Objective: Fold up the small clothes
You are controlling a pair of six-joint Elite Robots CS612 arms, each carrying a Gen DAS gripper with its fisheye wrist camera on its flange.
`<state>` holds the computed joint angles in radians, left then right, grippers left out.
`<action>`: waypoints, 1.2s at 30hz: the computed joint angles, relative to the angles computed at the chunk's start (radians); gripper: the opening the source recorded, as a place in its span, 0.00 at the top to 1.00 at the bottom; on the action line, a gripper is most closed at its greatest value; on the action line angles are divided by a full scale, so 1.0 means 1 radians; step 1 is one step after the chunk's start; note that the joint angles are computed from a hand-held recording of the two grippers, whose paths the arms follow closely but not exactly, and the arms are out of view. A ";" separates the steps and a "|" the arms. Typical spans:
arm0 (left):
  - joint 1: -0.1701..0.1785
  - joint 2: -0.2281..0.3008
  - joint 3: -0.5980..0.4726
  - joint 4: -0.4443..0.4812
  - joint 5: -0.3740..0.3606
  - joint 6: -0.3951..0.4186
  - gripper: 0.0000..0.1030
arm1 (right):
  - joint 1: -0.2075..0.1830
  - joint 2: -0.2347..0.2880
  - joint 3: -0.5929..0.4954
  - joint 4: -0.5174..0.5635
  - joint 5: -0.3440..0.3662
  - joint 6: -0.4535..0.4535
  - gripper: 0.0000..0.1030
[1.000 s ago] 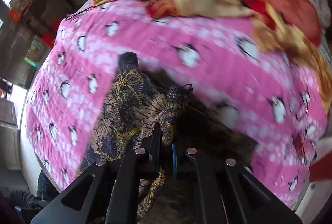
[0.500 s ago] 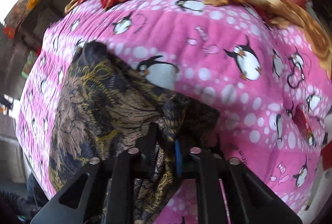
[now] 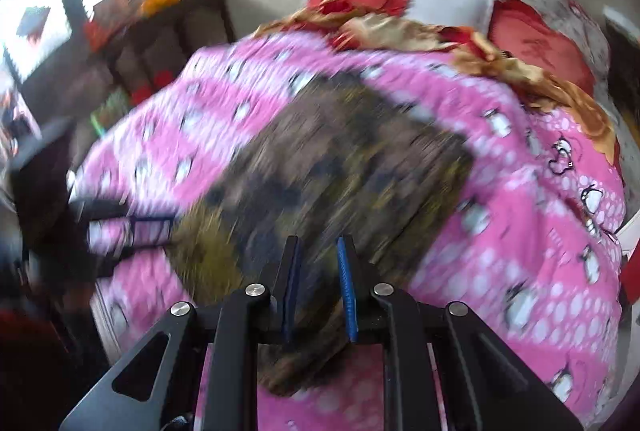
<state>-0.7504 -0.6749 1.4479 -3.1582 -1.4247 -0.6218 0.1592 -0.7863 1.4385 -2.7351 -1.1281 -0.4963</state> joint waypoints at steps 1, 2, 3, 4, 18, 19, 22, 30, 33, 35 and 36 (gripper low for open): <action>0.003 0.009 -0.008 0.015 -0.020 -0.011 0.81 | 0.007 -0.001 0.024 -0.025 -0.021 -0.005 0.84; 0.003 0.021 -0.017 0.024 -0.035 -0.014 0.82 | 0.012 0.004 0.035 -0.037 -0.037 -0.004 0.84; 0.003 0.026 -0.019 0.021 -0.038 -0.015 0.82 | 0.019 0.013 0.041 -0.050 -0.076 0.008 0.84; 0.000 0.030 -0.020 0.011 -0.038 -0.022 0.82 | 0.023 0.026 0.044 -0.054 -0.130 0.021 0.84; 0.089 0.123 -0.339 0.152 0.030 -0.070 0.79 | 0.084 0.082 -0.113 -0.164 -0.403 0.470 0.78; 0.093 0.141 -0.373 0.181 0.037 -0.075 0.79 | 0.091 0.109 -0.157 -0.165 -0.458 0.545 0.78; 0.106 0.195 -0.477 0.273 0.046 -0.099 0.77 | 0.097 0.176 -0.262 -0.154 -0.508 0.662 0.76; 0.103 0.270 -0.558 0.327 0.113 -0.056 0.76 | 0.078 0.274 -0.374 -0.127 -0.423 0.615 0.72; 0.103 0.283 -0.585 0.357 0.121 -0.053 0.76 | 0.064 0.280 -0.376 -0.115 -0.361 0.652 0.72; 0.105 0.279 -0.582 0.357 0.108 -0.055 0.75 | 0.061 0.282 -0.378 -0.115 -0.346 0.662 0.72; 0.110 0.274 -0.581 0.363 0.087 -0.058 0.75 | 0.061 0.282 -0.376 -0.119 -0.343 0.660 0.70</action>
<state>-0.6408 -0.4005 0.8671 -2.7955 -1.3374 -0.6800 0.2201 -0.5047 1.0629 -2.8537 -1.4710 0.1640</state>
